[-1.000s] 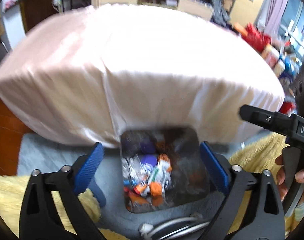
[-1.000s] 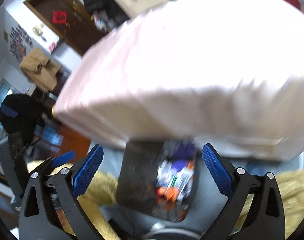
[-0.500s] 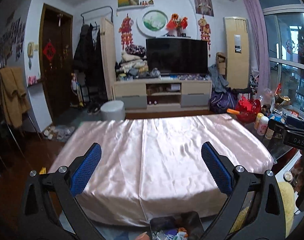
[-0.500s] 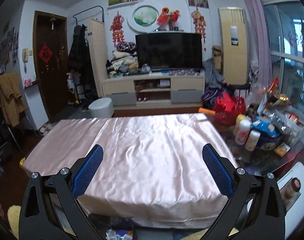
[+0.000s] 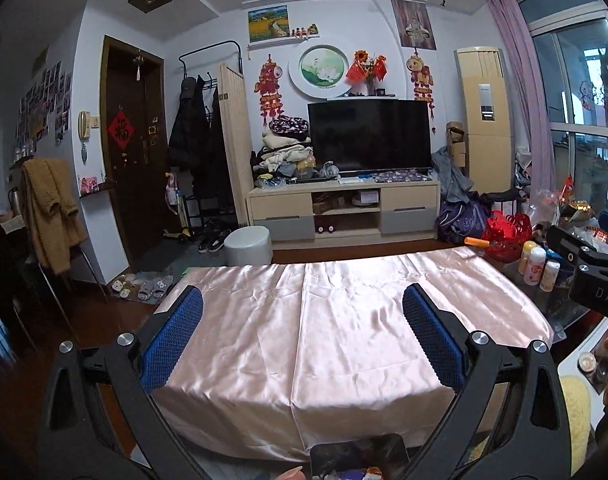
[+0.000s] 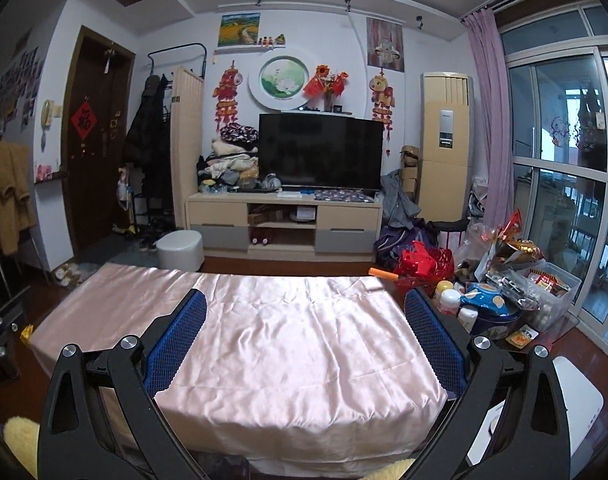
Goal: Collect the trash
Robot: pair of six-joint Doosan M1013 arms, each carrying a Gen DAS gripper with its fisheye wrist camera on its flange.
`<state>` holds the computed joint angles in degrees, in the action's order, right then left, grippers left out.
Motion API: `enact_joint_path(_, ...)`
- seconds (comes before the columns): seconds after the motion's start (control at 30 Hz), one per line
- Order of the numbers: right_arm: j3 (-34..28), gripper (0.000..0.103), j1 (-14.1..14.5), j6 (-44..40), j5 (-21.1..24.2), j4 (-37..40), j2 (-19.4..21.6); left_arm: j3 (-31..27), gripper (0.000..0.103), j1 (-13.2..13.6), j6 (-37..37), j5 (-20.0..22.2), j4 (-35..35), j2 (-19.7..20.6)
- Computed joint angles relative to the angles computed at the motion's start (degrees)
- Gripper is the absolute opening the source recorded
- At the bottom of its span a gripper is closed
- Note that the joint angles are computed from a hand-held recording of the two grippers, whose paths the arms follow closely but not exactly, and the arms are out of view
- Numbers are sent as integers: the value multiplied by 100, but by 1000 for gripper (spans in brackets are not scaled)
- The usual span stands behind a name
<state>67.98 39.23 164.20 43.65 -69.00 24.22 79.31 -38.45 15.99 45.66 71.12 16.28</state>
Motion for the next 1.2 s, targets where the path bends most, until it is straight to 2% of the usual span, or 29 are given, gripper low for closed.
enact_joint_path(0.1, 11, 100, 35, -53, 91, 5, 15, 55, 95, 6, -103, 118, -20, -15)
enact_joint_path(0.27, -43, 100, 87, -98, 396, 36, 88, 85, 95, 48, -44, -64, -153, -26)
enact_joint_path(0.57, -23, 100, 75, -162, 329, 257, 80, 120, 95, 54, 13, -207, -200, -43)
enact_joint_path(1.2, 28, 100, 65, -132, 111, 363, 31, 151, 95, 28, -81, -209, -93, -75)
